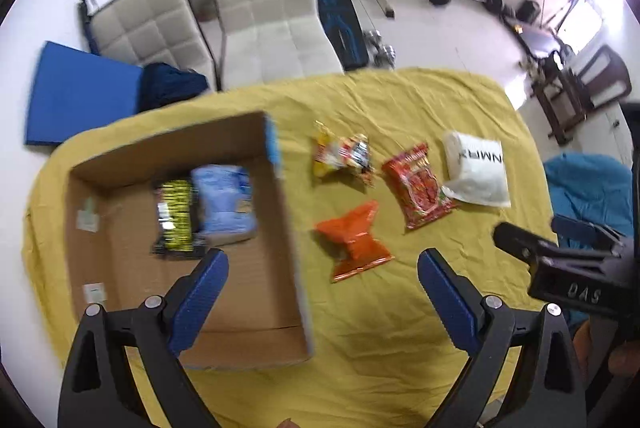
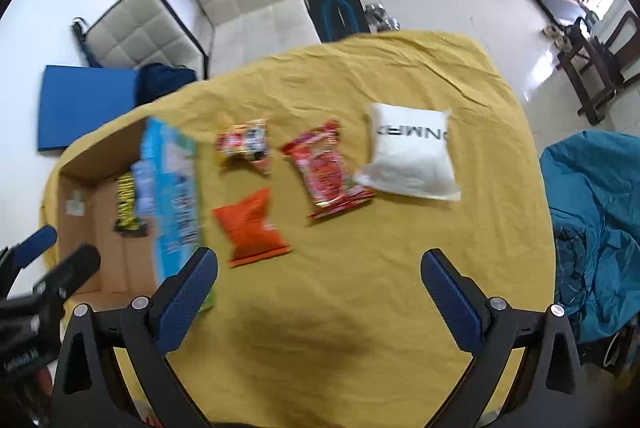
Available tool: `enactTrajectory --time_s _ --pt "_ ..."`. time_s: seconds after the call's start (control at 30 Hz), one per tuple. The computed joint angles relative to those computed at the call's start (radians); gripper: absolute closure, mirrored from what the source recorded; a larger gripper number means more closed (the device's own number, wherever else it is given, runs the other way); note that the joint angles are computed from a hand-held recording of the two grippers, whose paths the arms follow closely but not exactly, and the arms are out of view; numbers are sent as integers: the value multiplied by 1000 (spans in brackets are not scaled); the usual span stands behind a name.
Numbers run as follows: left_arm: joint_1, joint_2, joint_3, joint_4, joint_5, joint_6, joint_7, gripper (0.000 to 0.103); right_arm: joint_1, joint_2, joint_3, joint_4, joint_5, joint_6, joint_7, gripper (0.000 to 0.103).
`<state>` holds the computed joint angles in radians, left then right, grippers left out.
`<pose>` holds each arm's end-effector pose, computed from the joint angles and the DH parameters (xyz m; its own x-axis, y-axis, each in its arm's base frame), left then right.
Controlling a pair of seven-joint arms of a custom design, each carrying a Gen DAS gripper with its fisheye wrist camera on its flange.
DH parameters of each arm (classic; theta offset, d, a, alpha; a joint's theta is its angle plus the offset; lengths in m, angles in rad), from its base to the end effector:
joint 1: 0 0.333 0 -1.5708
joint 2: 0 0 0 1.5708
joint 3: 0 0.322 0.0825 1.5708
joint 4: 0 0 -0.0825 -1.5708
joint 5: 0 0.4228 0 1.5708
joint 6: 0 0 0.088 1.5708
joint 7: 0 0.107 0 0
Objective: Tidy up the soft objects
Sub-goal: 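Grasp the orange packet with the left gripper while the right grasps the red snack bag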
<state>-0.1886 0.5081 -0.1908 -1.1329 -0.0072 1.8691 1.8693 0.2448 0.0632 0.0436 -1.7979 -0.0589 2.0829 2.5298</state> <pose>0.7234 -0.2482 0.5476 -0.6013 -0.7986 0.0266 -0.7772 0.5769 -0.2514 0.6153 0.1789 0.5223 -0.5865 -0.7962 -0.1487 -0.7780 0.6049 -0.1699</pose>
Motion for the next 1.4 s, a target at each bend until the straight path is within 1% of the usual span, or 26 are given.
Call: enactTrajectory --time_s 0.07,0.1,0.13,0.17,0.2,0.23,0.27,0.33,0.43,0.53,0.63,0.67,0.7,0.73,0.77,0.87,0.93,1.1,1.2,1.3,1.4 --pt "-36 37 12 26 49 -8 -32 6 -32 8 -18 -51 98 77 -93 0" --pt "-56 62 19 45 77 -11 -51 6 -41 23 -22 -52 122 88 -122 1" --pt "-71 77 26 52 102 -6 -69 6 -51 43 -25 -49 145 97 -152 5" --pt "-91 102 37 68 137 0 -88 6 -60 72 -27 -40 176 113 -187 11" --pt "-110 129 48 97 170 -9 -105 6 -69 105 -27 -24 200 119 -221 15" --pt "-117 144 53 113 187 -12 -115 6 -76 135 -26 -7 220 121 -253 22" --pt "-125 164 59 137 201 -16 -131 6 -85 176 -24 22 241 114 -283 26" --pt "-137 197 70 176 228 -19 -159 6 -90 231 -21 64 260 103 -312 26" --pt "-153 252 83 248 257 -46 -180 6 -92 314 -21 131 259 73 -334 26" --pt "-162 304 90 326 267 -88 -190 6 -96 377 -22 178 264 48 -334 26" --pt "-159 333 82 380 242 -126 -199 6 -97 420 -19 218 262 34 -346 27" --pt "-155 331 76 379 228 -131 -202 6 -96 430 -18 229 260 30 -351 36" --pt "-149 316 68 359 212 -126 -206 6 -92 445 -21 248 247 9 -353 43" --pt "-145 297 63 331 201 -116 -213 6 -85 466 -25 278 223 -32 -357 49" --pt "-138 268 57 286 188 -101 -223 6 -86 474 -22 282 223 -32 -367 50" --pt "-126 218 43 207 157 -88 -248 6 -94 450 -19 245 243 -27 -373 52" --pt "-116 173 28 132 132 -72 -257 6 -103 415 -15 195 266 -22 -383 53" --pt "-116 99 8 -9 112 -23 -265 6 -105 250 -20 -37 303 47 -370 53" --pt "-115 112 4 -13 93 -42 -285 6 -101 159 -26 -164 315 86 -337 53" --pt "-127 138 16 -7 118 -39 -307 6 -95 90 -35 -263 292 117 -286 53" --pt "-136 204 24 63 129 -83 -323 6 -99 58 -36 -314 308 147 -272 53"
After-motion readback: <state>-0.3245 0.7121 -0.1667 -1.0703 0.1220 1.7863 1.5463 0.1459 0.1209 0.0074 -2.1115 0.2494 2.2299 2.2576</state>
